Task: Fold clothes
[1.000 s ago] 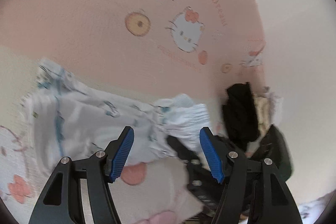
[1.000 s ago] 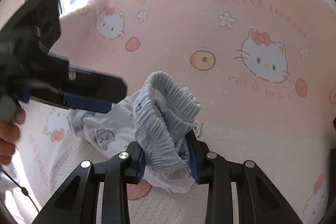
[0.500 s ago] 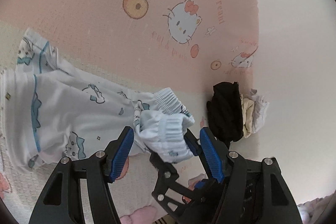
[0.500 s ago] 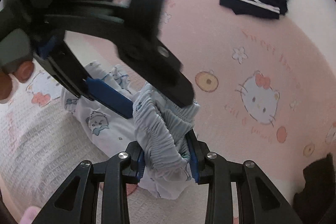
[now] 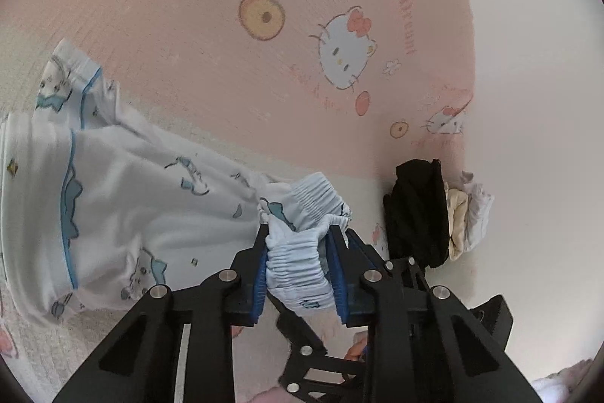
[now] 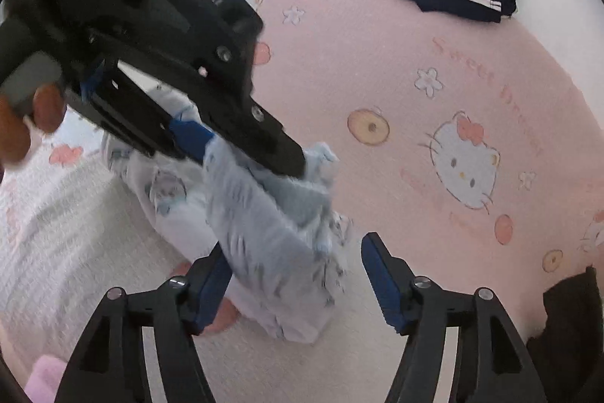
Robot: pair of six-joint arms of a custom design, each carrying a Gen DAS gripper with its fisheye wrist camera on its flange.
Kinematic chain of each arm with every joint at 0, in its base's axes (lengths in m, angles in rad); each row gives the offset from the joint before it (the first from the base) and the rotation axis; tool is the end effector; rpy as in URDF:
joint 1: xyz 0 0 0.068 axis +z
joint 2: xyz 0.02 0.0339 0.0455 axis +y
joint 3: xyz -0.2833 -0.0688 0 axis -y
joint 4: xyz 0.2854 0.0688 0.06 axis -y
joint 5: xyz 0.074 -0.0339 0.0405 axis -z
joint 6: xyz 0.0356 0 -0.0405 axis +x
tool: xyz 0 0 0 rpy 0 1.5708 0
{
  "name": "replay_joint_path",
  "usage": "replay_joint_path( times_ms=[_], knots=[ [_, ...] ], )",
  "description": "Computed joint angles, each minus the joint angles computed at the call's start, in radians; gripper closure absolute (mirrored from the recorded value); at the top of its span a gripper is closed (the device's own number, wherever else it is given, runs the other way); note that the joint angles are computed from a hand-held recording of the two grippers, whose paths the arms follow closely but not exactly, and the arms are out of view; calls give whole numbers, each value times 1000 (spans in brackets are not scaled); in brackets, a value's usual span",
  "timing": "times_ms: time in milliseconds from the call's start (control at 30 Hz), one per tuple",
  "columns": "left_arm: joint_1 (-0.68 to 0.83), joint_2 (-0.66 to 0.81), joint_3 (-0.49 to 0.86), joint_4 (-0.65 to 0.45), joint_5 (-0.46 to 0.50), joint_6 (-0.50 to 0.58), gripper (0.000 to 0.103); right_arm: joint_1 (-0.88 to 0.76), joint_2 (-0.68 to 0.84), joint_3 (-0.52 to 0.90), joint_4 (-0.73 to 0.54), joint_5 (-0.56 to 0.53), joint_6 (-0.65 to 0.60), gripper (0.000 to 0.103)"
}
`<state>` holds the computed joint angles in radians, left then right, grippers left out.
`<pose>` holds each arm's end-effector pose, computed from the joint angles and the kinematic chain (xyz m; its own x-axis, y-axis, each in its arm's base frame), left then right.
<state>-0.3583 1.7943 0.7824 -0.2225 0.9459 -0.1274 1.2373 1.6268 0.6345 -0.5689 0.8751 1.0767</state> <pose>0.2861 -0.1380 0.0901 -0.9348 0.2707 -0.2301 0.3398 0.4924 -0.8013 0.1054 0.2207 0.0934 -0.6863 -0.2572 -0.6803 0.0021 0.9347 -0.3556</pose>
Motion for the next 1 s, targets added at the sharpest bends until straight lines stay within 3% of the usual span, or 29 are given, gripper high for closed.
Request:
replay_joint_path(
  times_ms=[200,367,433,467,500,800,1000],
  knots=[
    [10,11,12,-29,-10,20,78,57,30,-26,-61,-18,105,35],
    [12,9,14,-41,-17,35,78,27,1,-87,86,24,6,36],
    [13,11,19,-50,-8,40,78,5,-8,-100,144,26,-52,58],
    [12,10,21,-55,-8,42,78,-10,-11,-98,168,19,-88,79],
    [12,5,22,-57,-11,44,78,-25,-14,-96,191,11,-123,85],
    [86,-60,38,-120,47,107,78,-67,-74,-59,252,18,-282,87],
    [150,-79,45,-136,6,171,78,-116,-36,-7,348,-16,-414,86]
  ],
)
